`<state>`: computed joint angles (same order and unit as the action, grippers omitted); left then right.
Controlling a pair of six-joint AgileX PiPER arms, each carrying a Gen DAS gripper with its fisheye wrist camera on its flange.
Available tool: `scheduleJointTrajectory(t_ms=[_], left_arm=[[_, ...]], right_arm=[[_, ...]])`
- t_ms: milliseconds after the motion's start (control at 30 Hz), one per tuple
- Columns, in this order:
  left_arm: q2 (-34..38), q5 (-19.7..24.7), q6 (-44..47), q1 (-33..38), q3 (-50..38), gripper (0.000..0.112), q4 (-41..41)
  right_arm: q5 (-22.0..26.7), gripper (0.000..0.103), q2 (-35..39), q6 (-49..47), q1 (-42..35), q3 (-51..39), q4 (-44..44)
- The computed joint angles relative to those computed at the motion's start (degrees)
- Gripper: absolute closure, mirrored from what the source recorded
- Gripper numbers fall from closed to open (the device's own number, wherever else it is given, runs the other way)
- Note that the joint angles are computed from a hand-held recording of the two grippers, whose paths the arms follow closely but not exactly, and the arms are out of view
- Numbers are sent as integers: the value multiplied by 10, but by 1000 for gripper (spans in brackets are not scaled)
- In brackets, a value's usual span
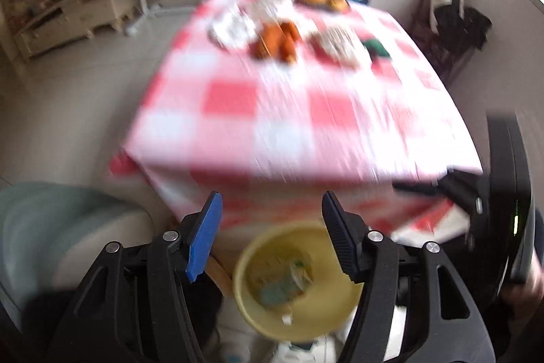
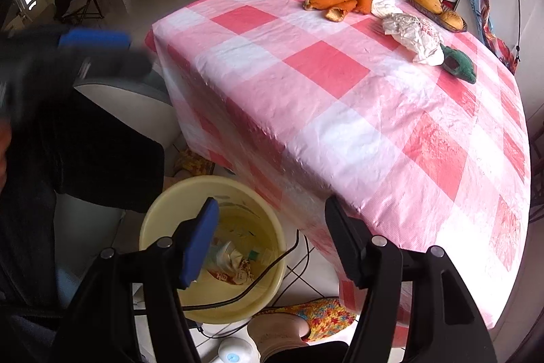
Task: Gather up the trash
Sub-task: 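Move both open tools back over the table toward the remaining trash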
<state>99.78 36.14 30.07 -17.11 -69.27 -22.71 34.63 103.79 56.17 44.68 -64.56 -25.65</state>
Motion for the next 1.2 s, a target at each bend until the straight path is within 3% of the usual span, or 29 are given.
scheduleJointTrajectory(t_ms=[67,133,267,433,500,600,700,767,833,1000,1200], left_arm=[[15,-5,-37,-8,-46,50,25],[31,-19,-60,-12,-85,46,40],[46,-56,-81,-12,-95,43,41],[62,-52,-101,-22,-102,43,47],[68,-49,-115,-33,-127,43,48],[87,-6,-113,-38,-202,43,19],[69,-65,-80,-46,-178,29,13],[81,-59,-100,-49,-184,29,40],[104,-16,-108,-43,-214,29,35],[71,-73,-71,-47,-174,29,29],[85,-68,-100,-48,-193,29,68]], right_arm=[[-11,40,0,-3,-1,1,2],[-56,39,-16,-10,-4,19,14],[-57,37,-19,24,4,19,-19],[-51,37,-22,105,20,11,-110],[-36,36,-21,146,33,5,-163],[-5,33,-8,181,40,-15,-210],[39,33,-11,235,54,-23,-264],[62,33,-5,265,50,-26,-285],[81,33,3,284,41,-35,-291],[107,33,16,311,22,-54,-290],[114,32,35,332,9,-71,-268]])
